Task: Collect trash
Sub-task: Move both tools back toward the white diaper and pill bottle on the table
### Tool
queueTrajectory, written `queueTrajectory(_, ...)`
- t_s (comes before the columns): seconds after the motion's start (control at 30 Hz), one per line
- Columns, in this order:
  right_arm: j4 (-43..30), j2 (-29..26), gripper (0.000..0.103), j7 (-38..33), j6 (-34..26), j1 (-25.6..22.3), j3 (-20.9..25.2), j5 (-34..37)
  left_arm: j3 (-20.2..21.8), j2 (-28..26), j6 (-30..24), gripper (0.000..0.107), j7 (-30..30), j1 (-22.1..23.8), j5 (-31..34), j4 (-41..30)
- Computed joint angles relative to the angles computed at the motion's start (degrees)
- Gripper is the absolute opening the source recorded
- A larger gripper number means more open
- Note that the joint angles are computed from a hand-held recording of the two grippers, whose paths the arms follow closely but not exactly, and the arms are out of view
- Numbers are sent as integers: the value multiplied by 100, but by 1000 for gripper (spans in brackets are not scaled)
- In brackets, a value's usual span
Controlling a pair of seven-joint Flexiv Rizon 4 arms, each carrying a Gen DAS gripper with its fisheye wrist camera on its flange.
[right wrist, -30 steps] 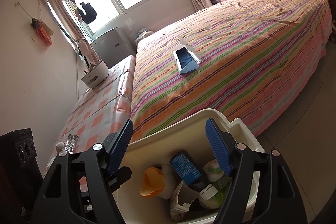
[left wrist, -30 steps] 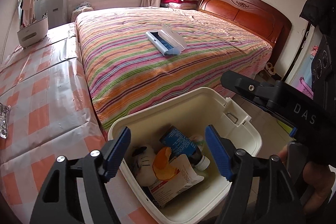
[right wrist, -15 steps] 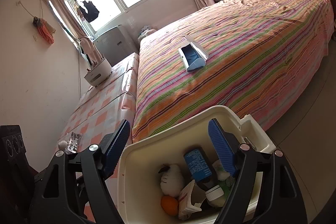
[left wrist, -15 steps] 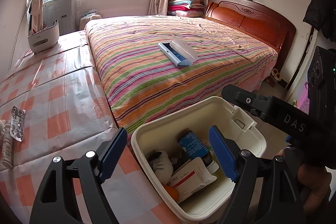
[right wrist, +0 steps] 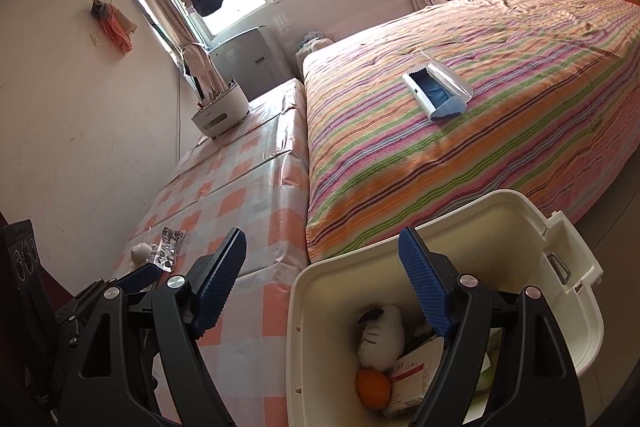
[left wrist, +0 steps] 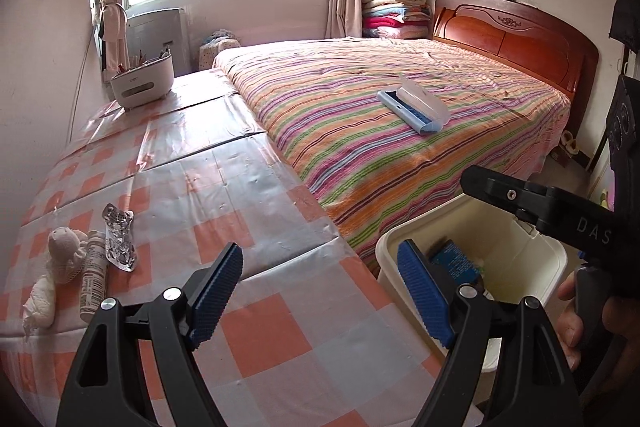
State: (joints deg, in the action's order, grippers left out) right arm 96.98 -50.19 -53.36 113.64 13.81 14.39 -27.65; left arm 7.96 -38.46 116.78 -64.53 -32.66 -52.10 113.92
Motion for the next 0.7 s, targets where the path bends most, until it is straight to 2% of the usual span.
queueTrajectory(0.13,-149,-94,78,-24,-129,62,134,-145,56,131,230,78,6,55,-103,335)
queueTrajectory(0.23,-274,-157,82,-35,-214,161,190,-182,91,179,475,78,234,42,-381,545)
queueTrajectory(0.37,-459,-251,83,-90,-362,292,293,-254,88,234,824,78,629,59,-849,784)
queueTrajectory(0.57,-741,-455,84,-304,-708,290,741,-545,-272,617,1179,78,256,713,-586,1411)
queueTrajectory(0.7,-943,-584,84,-532,-965,317,1062,-643,-402,822,1414,78,110,1050,-632,1762)
